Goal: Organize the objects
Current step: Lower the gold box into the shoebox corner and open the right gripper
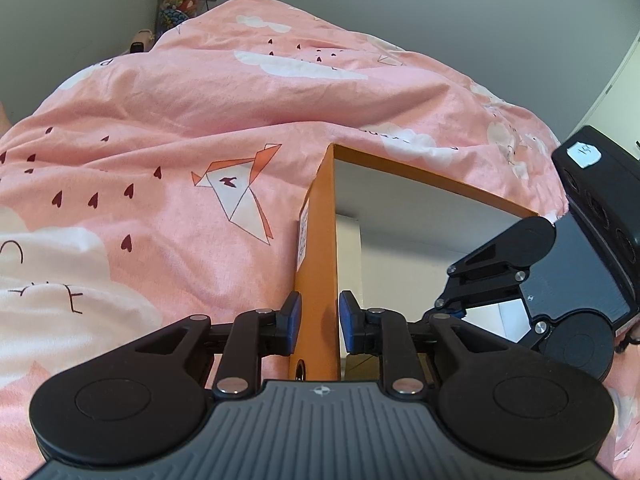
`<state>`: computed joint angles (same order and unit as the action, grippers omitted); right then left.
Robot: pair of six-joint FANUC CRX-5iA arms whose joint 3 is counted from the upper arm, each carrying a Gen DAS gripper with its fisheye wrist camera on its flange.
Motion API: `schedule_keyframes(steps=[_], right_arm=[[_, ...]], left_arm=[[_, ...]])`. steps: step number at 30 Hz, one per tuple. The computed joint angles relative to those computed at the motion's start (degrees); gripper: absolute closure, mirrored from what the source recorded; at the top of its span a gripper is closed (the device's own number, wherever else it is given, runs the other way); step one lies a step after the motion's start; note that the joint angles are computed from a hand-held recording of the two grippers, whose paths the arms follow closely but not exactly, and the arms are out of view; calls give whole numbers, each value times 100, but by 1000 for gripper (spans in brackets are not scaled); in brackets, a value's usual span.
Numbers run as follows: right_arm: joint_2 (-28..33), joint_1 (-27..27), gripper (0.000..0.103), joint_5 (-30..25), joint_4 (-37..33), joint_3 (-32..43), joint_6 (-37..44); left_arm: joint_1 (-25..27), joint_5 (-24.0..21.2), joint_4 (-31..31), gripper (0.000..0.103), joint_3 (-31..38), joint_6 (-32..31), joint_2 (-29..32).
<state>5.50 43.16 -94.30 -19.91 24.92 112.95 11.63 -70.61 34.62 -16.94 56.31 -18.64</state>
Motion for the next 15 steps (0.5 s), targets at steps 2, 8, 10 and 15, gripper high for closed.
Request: schedule_keyframes(steps=[2,8,10,15], right_arm=[[115,-6,56,-142,-46,140,131],[418,-58,55,-455,-178,438,99],[429,-75,54,-418,-223,440,30],[298,-24,47,-309,-75,343,-34]], left_arm=[[13,-10,24,76,-24,-13,0],[33,-45,40,76,-44,-18,22],[39,-51,38,76,-46,-21,21],[17,-87,0,76,-26,-27,34]])
